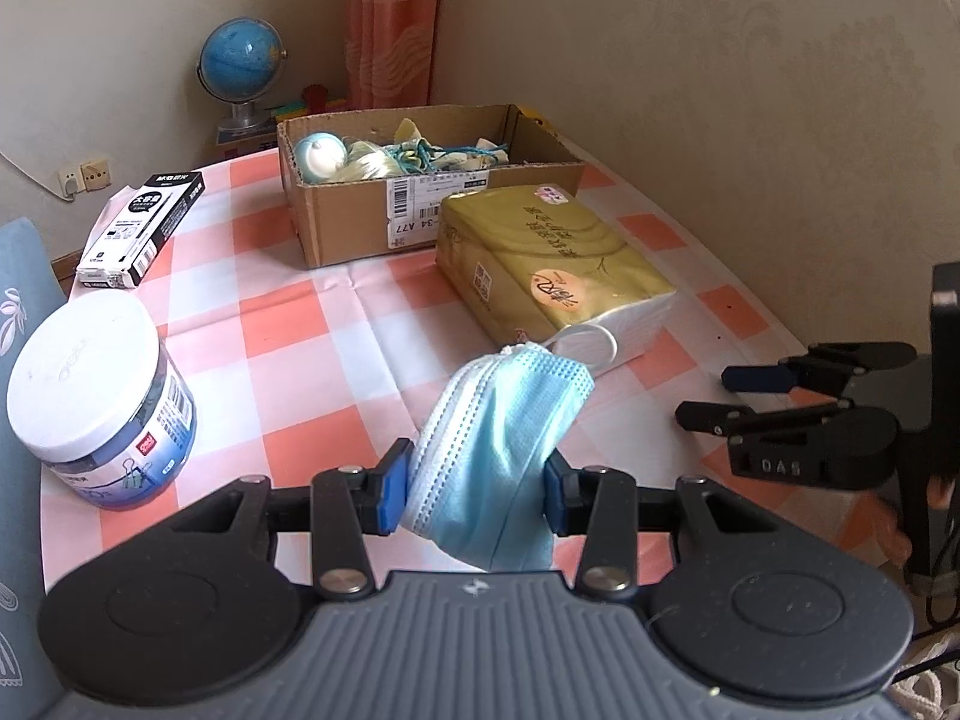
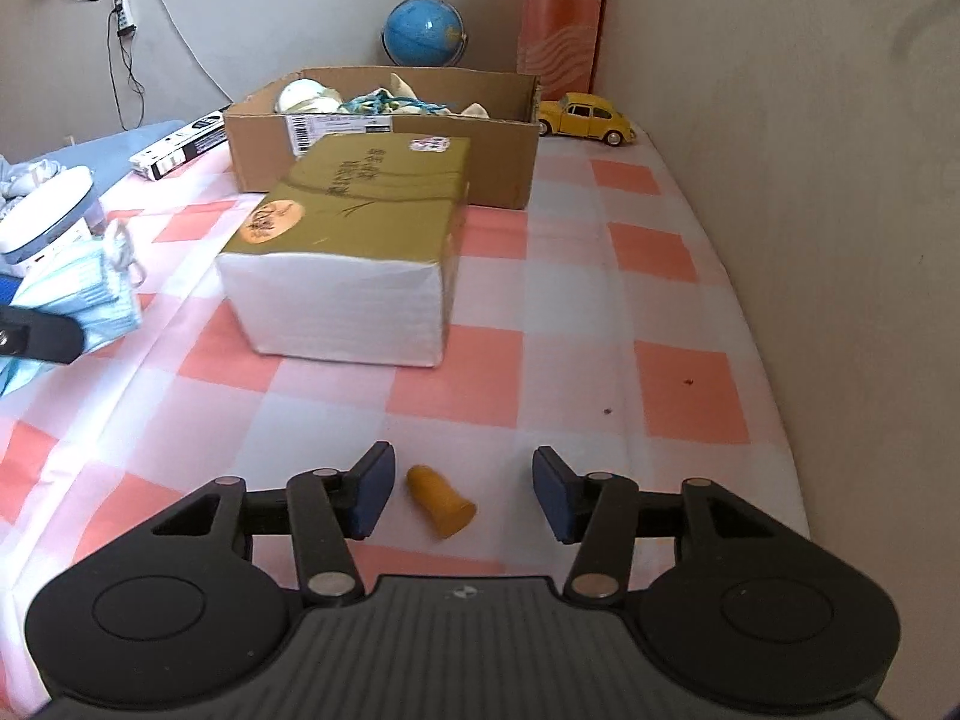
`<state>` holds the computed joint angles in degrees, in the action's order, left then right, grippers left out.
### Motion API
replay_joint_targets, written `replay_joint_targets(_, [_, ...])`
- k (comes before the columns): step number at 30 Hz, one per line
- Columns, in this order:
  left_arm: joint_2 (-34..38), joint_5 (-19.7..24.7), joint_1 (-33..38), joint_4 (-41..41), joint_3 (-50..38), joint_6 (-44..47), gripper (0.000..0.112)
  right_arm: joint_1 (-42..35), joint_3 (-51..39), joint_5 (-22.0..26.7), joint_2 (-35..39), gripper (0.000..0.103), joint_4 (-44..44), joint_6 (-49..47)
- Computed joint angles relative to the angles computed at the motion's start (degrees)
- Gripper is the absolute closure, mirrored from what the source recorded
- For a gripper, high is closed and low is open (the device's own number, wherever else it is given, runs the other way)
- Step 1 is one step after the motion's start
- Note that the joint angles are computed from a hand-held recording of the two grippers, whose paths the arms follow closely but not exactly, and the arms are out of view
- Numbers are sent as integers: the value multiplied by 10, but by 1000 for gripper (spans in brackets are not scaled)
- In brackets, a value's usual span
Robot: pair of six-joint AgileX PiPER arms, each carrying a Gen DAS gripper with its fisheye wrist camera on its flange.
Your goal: Organize soft objects
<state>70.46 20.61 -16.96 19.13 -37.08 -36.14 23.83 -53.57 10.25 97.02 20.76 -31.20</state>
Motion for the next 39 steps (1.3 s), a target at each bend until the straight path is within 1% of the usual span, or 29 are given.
replay_joint_targets(2, [0, 0, 0, -2, 0, 1, 70, 8, 14, -1, -13, 61, -11, 2])
replay_joint_targets(3, [0, -1, 2, -7, 1, 7, 70, 7, 18, 5, -18, 69, 13, -27])
replay_joint_targets(4, [0, -2, 2, -9, 1, 9, 70, 7, 22, 9, -23, 75, 26, -42])
replay_joint_targets(5, [0, -3, 2, -10, 2, 10, 70, 9, 24, 11, -27, 77, 17, -35])
replay_joint_targets(6, [-1, -5, 3, -14, 3, 14, 70, 12, 23, 12, -28, 80, -13, -4])
replay_joint_targets(7, [0, -6, 3, -15, 3, 16, 70, 13, 22, 12, -28, 81, -34, 18])
replay_joint_targets(9, [-2, -6, 1, -15, 4, 16, 70, 10, 16, 20, -27, 83, -32, 19])
replay_joint_targets(11, [-3, -7, 0, -15, 5, 16, 70, 6, 5, 35, -28, 83, -26, 18])
replay_joint_targets(13, [-3, -9, 3, -18, 6, 20, 70, 2, -2, 38, -34, 83, -30, 24])
replay_joint_targets(19, [-13, -10, 7, -18, 13, 21, 70, -19, -48, 52, -41, 83, 24, -25])
replay_joint_targets(23, [-18, -10, 8, -24, 15, 28, 70, -23, -102, 58, -23, 83, 38, -43])
replay_joint_targets(25, [-17, -10, 8, -22, 15, 27, 70, -20, -141, 57, -3, 83, 25, -32])
replay_joint_targets(28, [-16, -11, 11, -24, 15, 29, 70, -15, -225, 76, 43, 83, 22, -25])
replay_joint_targets(31, [-15, -10, 16, -28, 15, 34, 70, -8, -335, 110, 104, 83, 9, -7])
replay_joint_targets(34, [-13, -7, 22, -28, 14, 35, 70, 4, -468, 156, 181, 83, -40, 40])
replay_joint_targets(35, [-13, -6, 24, -28, 13, 34, 70, 5, -517, 179, 209, 83, -49, 50])
replay_joint_targets(38, [-9, -4, 29, -23, 9, 28, 70, 11, -650, 240, 285, 77, -81, 93])
replay_joint_targets(39, [-8, -3, 30, -19, 7, 23, 70, 12, -694, 264, 310, 67, -93, 108])
